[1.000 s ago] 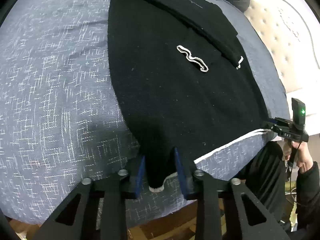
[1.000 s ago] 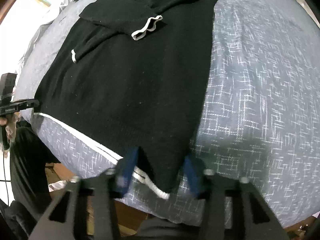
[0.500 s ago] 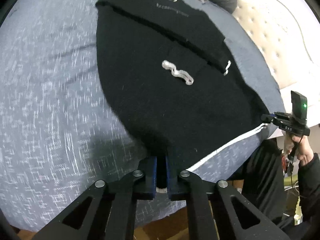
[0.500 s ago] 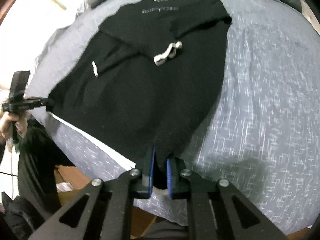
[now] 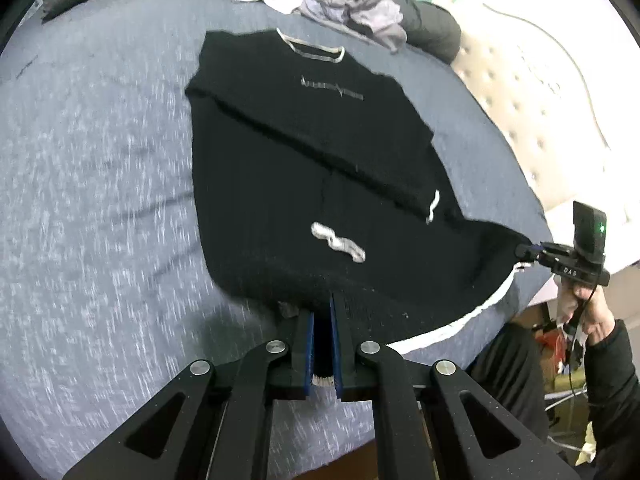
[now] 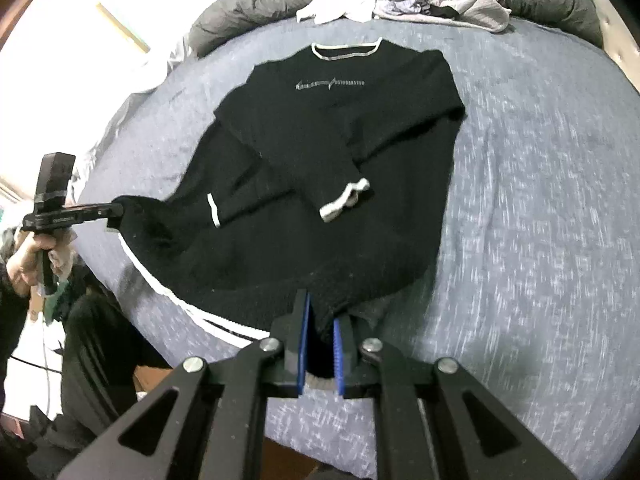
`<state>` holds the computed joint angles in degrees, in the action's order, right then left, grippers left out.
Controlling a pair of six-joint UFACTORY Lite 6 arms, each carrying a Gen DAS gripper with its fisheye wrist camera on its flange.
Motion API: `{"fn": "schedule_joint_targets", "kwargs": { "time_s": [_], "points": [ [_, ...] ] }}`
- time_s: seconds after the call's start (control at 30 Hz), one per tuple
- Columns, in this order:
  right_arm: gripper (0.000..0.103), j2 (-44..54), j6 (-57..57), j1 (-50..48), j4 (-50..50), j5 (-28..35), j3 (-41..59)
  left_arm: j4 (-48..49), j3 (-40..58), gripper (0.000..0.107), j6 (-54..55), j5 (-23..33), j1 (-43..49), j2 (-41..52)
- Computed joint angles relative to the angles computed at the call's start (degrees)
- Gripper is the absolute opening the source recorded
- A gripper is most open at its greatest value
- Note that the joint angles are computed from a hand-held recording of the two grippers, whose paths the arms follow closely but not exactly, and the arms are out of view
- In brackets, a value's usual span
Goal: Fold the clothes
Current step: 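Lift the hem with both tools and fold it toward the collar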
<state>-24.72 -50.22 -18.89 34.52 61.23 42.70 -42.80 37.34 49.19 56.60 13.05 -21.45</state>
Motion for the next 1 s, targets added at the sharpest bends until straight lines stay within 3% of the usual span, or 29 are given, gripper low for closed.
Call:
{"fn": "schedule_joint_targets", "kwargs": {
  "time_s": [0.23, 0.53, 0.83, 1.0],
  "points": [
    [0.010, 9.71, 4.72, 4.64, 0.25, -2.75, 11.62, -1.36, 11.24, 0.007, -2.26, -1.33, -1.01, 9.69],
    [0.010, 29.28, 10.65, 8.05, 0.49, -4.16, 33.21, -2.66, 30.74, 0.007, -6.84, -2.03, -3.43, 27.65],
    [0.010, 49.47, 15.34, 8.50, 1.15, -2.11, 55.82, -2.64, 55.83, 0.007, -12.75, 0.36, -4.07, 48.42],
    [0.010, 61.30, 18.98, 9.16, -0.31, 0.42, 72.26, -0.15, 75.27, 0.007, -18.92, 3.90, -5.34, 62.38]
  ]
}}
